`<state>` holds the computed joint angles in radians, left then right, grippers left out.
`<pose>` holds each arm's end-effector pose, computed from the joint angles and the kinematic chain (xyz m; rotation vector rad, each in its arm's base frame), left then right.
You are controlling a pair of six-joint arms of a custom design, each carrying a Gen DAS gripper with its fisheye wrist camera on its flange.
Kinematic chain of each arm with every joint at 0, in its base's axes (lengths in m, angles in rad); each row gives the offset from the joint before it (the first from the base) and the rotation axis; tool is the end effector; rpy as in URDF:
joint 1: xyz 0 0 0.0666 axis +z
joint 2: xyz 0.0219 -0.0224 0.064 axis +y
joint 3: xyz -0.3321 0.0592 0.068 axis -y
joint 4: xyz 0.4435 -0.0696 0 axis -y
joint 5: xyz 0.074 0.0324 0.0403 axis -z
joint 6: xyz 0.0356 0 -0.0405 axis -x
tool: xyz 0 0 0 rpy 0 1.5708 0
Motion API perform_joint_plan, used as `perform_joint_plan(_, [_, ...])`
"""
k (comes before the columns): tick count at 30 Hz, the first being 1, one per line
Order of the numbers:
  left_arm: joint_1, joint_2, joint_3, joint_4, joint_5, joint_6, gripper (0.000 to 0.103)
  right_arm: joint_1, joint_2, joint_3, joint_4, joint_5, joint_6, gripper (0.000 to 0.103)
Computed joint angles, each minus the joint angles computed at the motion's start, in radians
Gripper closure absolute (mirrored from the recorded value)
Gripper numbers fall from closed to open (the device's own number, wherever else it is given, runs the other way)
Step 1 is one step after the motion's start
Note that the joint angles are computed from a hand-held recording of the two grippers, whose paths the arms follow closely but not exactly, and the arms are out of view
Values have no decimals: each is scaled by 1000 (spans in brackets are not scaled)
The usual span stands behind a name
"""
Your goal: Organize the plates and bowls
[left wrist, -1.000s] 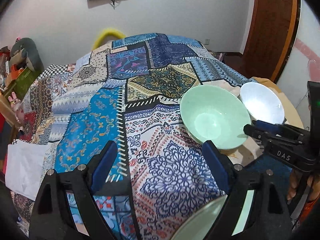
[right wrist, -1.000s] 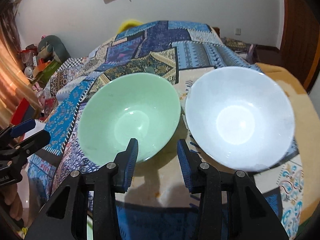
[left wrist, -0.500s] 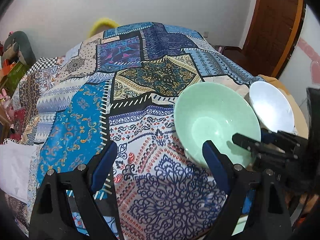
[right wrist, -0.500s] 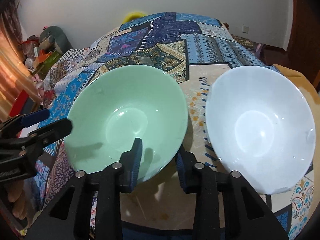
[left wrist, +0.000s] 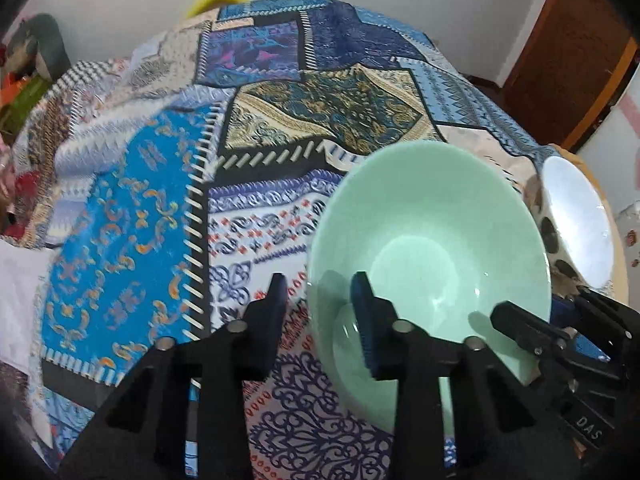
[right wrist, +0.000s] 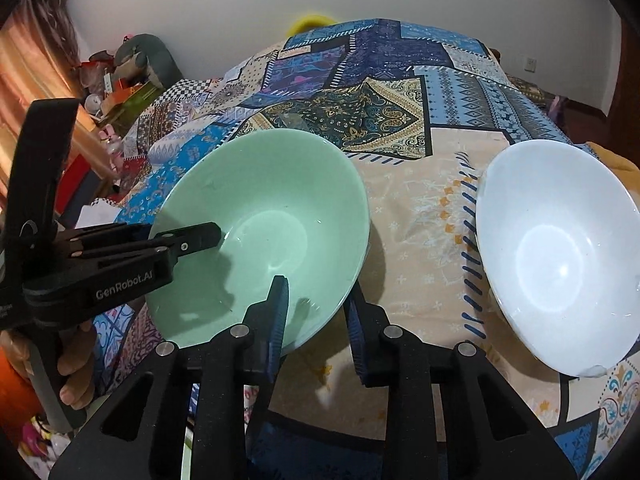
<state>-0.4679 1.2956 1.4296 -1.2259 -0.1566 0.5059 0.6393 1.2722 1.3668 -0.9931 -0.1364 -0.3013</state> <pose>0.4368 -0.2149 0.4310 -0.1009 2.6430 -0.1187 0.3975 0.3010 0.4243 -0.4881 2.4992 0.5581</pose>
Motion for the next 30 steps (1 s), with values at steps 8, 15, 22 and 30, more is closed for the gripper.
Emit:
perform_joint_plan(8, [-38,3,17,-26,-39,-25,89,-10,-15,-8,-1,-18,-37,80])
perform_joint_plan(15, [-76,-37,2,-38,-51,-14,89,12,-73,-36,-10,26,-30,80])
perform_joint_plan(22, [-118,-89,-6,-55,-70,18,88,32,-142,-56,-13,51,-49,80])
perform_joint_plan(30, [-176,-163,-21,-86,-97,78,88,76,-214,-79,-27,106,-59,79])
